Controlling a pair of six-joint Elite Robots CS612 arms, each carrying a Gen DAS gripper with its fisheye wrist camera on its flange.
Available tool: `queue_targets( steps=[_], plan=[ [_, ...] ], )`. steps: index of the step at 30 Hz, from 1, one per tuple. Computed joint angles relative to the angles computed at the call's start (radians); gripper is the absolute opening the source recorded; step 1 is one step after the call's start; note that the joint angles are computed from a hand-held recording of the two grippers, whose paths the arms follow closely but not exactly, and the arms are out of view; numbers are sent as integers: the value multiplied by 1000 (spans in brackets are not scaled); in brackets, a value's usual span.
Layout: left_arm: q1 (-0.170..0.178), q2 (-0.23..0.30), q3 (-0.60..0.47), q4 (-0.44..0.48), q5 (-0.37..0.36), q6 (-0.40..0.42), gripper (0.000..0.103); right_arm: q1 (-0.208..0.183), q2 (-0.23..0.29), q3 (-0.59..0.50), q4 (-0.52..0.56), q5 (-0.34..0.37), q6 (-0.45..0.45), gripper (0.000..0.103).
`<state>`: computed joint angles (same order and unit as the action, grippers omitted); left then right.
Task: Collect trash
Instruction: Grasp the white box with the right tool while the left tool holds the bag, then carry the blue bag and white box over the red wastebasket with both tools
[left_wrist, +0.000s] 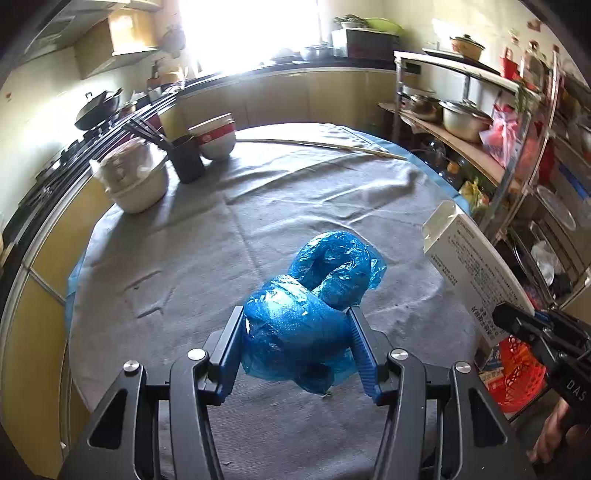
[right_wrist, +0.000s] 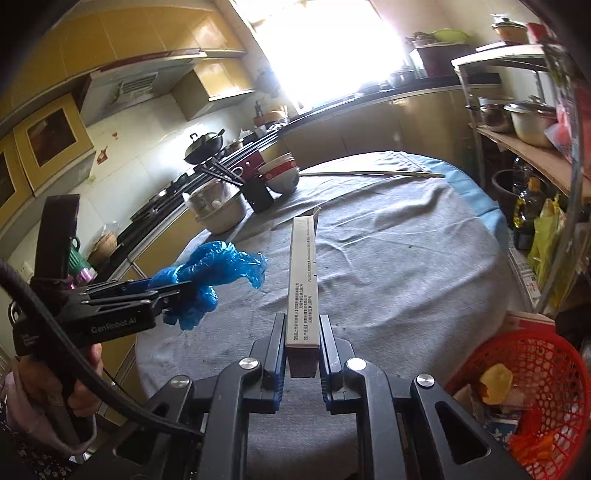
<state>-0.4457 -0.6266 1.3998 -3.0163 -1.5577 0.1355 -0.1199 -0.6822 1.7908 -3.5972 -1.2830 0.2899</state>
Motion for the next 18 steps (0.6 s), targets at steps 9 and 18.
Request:
queue_targets(
  steps=[9,18],
  plan=[
    [-18,-2,3,3,10,35,56,-18,-6,29,-38,8,30,17],
    [-35,-5,9,4,12,64,56,-32,-14,63,-75,1,49,17]
  ],
)
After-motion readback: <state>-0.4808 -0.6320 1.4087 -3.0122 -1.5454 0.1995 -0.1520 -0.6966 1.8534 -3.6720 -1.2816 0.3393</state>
